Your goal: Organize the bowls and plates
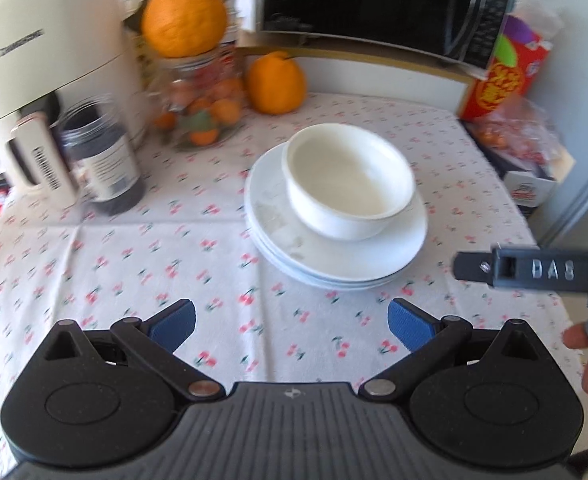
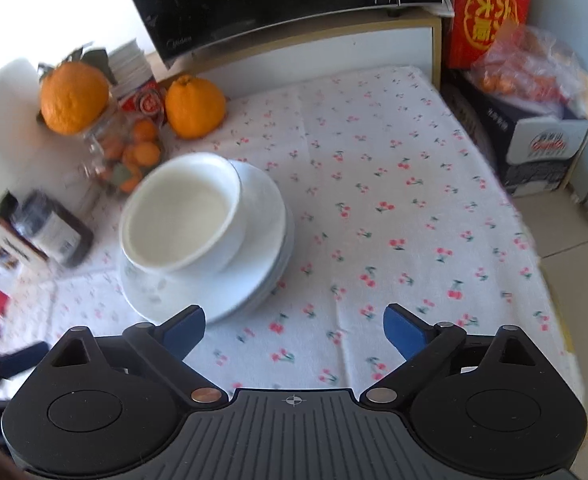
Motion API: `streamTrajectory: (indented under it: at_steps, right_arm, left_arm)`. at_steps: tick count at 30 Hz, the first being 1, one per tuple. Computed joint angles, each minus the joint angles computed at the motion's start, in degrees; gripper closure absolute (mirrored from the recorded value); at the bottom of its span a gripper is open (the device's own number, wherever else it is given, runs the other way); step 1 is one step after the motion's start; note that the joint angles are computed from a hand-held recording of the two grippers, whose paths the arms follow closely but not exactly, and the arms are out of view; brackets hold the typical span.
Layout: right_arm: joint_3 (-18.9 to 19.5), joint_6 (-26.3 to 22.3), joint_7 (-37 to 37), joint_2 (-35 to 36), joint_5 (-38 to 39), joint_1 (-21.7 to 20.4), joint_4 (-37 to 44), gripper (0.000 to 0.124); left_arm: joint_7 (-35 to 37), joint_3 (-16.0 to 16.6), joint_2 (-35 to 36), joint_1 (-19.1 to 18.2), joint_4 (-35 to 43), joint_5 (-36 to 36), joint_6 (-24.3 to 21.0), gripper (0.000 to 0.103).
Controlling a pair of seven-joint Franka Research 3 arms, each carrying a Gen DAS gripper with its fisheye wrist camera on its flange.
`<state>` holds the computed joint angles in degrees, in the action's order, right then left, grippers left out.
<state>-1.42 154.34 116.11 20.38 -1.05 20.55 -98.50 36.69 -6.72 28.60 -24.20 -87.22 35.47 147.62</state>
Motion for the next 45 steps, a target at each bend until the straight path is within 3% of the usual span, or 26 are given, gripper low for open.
streamTrajectory:
  at_steps: [2,5,11,18,45]
  right_arm:
    - [-1.8,-0.1,2.7,-0.7,-3.5,1.7,-1.1,0.027]
    - [-1.2,0.5,3.9,-1.6,-3.7,1.4,-2.1,0.026]
    - [-2.5,1.3,6.8,-1.3,-10.1,3.5,-1.9,0.025]
    - [-1.0,-0.5,5.9,0.3,-7.7,2.4,0.3,0.025]
    - [-1.0,-1.1,4.8,0.4,-6.8,2.6,0.6,0.025]
  left_arm:
    - [-2.7,0.7,-0.4,-0.9,-0.4,0.7,-1.2,0.000]
    - [-2.7,0.0,-0.4,-0.5,-0.1,-0.2,-2.7,0.000]
    - [-6.2,1.4,-0.5,-2.2,0.3,5.0,-5.0,0.000]
    - [-6.4,0.9,0.1,-2.1,1.3,6.4,-7.1,0.000]
    - [-6.5,0.6,0.0,-1.7,1.1,6.4,-7.9,0.000]
